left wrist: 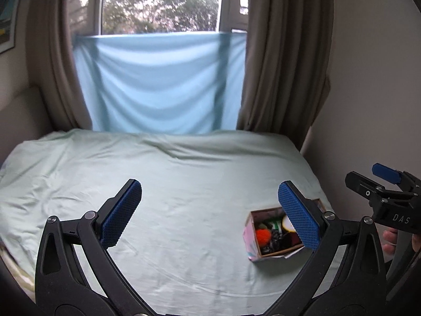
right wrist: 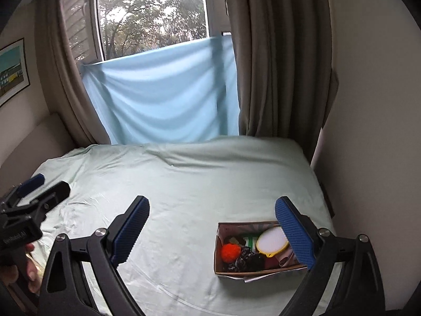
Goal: Organize soft objects
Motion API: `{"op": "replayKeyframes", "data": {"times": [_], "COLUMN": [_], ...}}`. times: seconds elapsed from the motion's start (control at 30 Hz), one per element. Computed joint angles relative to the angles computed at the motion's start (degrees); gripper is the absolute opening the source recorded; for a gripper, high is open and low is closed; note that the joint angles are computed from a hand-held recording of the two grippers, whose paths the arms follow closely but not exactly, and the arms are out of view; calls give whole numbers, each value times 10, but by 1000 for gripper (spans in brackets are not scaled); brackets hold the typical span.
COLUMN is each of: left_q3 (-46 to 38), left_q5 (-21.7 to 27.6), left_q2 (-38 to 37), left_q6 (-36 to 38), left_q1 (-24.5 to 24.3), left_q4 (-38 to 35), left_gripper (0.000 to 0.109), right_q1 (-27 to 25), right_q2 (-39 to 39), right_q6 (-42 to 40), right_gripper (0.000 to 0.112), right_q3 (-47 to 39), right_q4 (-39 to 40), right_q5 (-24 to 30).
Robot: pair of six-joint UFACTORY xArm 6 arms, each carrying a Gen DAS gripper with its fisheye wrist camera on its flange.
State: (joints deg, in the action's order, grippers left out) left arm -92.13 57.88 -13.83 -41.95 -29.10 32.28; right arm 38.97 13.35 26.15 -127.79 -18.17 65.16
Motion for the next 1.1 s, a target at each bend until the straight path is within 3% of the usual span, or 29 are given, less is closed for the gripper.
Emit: {"op": "replayKeyframes", "data": {"times": [0.23,1.1], "left_q3": [65,66], "left_q5": [-8,16], "left_q2": [-58,-68], "left_q6": [-46,-67], "left_q1": [-17,-57], "left_q4": [51,97], "left_gripper": [103,103], "right_q1": [25,48], "right_q2": [-30,-55], "right_q6": [34,72], "right_gripper": [95,95], "right_q3": [43,66], "right_q4": [-52,-105], "right_q5": [-13,-10]}}
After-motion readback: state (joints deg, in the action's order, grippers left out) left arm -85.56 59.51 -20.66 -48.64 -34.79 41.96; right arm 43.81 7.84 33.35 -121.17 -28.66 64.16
